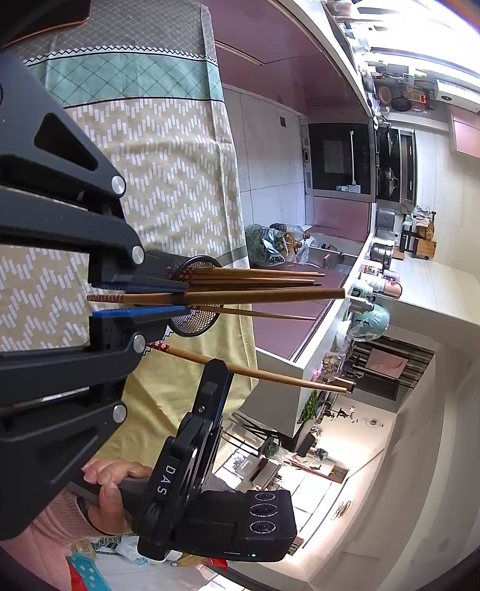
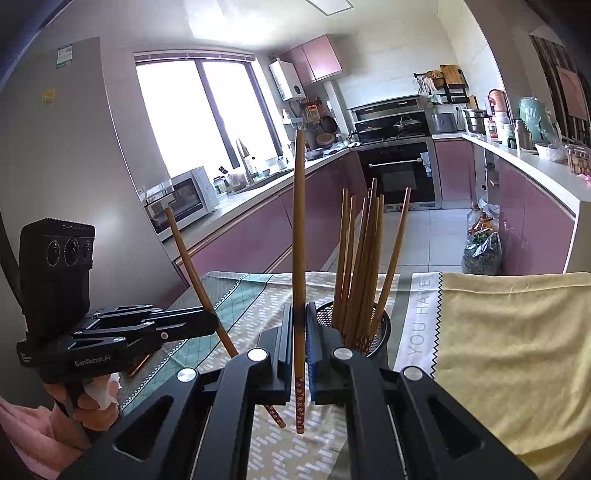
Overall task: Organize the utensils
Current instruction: 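Hold the chopstick upright over the cup with the left gripper while the right gripper holds its own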
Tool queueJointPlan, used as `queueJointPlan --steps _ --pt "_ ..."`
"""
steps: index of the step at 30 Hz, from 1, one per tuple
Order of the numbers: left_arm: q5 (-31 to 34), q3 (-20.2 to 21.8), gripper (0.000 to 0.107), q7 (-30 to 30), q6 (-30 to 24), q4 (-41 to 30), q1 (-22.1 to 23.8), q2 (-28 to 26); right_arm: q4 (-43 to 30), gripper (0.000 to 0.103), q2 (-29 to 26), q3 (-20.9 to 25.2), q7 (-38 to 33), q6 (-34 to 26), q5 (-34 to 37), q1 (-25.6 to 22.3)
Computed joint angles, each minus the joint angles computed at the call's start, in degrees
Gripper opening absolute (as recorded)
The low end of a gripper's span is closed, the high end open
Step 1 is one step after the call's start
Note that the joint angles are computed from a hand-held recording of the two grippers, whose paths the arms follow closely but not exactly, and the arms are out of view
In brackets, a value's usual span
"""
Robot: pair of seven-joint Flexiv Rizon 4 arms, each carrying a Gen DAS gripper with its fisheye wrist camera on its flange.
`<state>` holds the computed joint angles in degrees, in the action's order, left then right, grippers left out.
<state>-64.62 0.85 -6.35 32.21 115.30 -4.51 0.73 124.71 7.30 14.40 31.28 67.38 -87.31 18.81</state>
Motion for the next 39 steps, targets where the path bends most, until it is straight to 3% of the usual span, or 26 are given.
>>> queueJointPlan --steps 39 --pt "-0.3 -0.1 0.007 0.3 -0.1 -0.7 -0.1 0.0 -0.7 0.006 -0.4 0.0 0.4 -0.5 -0.8 0.3"
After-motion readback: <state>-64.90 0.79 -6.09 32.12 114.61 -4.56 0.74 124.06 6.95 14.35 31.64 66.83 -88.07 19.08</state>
